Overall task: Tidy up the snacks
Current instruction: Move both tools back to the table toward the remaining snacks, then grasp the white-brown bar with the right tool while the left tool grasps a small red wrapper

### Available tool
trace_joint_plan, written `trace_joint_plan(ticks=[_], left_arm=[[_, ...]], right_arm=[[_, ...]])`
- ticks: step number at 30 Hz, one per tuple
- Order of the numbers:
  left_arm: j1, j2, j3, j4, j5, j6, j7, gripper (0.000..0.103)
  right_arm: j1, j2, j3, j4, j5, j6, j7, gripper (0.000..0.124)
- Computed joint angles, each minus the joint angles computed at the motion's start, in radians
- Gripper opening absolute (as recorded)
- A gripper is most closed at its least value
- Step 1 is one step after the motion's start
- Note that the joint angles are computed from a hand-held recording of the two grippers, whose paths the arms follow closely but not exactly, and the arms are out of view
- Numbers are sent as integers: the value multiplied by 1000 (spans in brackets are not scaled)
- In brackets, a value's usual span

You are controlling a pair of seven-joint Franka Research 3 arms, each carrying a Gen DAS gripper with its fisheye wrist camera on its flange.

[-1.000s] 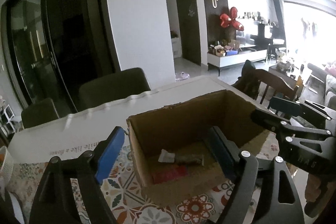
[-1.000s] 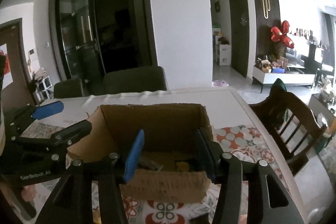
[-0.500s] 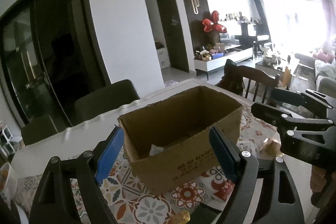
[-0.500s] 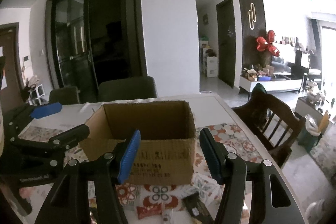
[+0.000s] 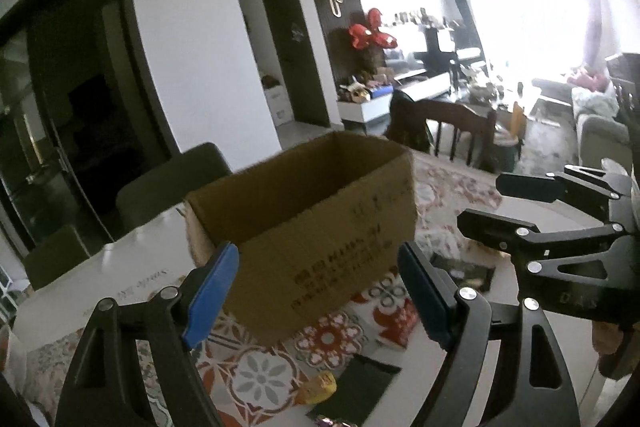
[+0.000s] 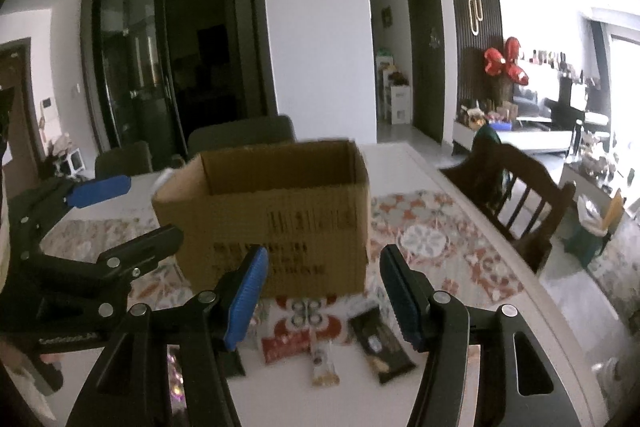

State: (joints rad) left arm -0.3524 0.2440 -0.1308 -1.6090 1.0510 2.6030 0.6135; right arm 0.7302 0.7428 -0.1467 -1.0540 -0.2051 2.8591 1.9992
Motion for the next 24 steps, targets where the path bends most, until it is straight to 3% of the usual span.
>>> trace_joint_plan(ticks=[12,17,24], left_arm=[[15,54,-26,-21,-184,36,236,78],[33,95,-41,0,-326,43,394,74],[51,160,-62,43,-509,25,599,72]], right_arm=[[-27,-21,60,-87,29,-80,-57,59],[-49,15,96,-45,69,-139,-100,58],[-84,95,152,71,145,-256,-177,47]])
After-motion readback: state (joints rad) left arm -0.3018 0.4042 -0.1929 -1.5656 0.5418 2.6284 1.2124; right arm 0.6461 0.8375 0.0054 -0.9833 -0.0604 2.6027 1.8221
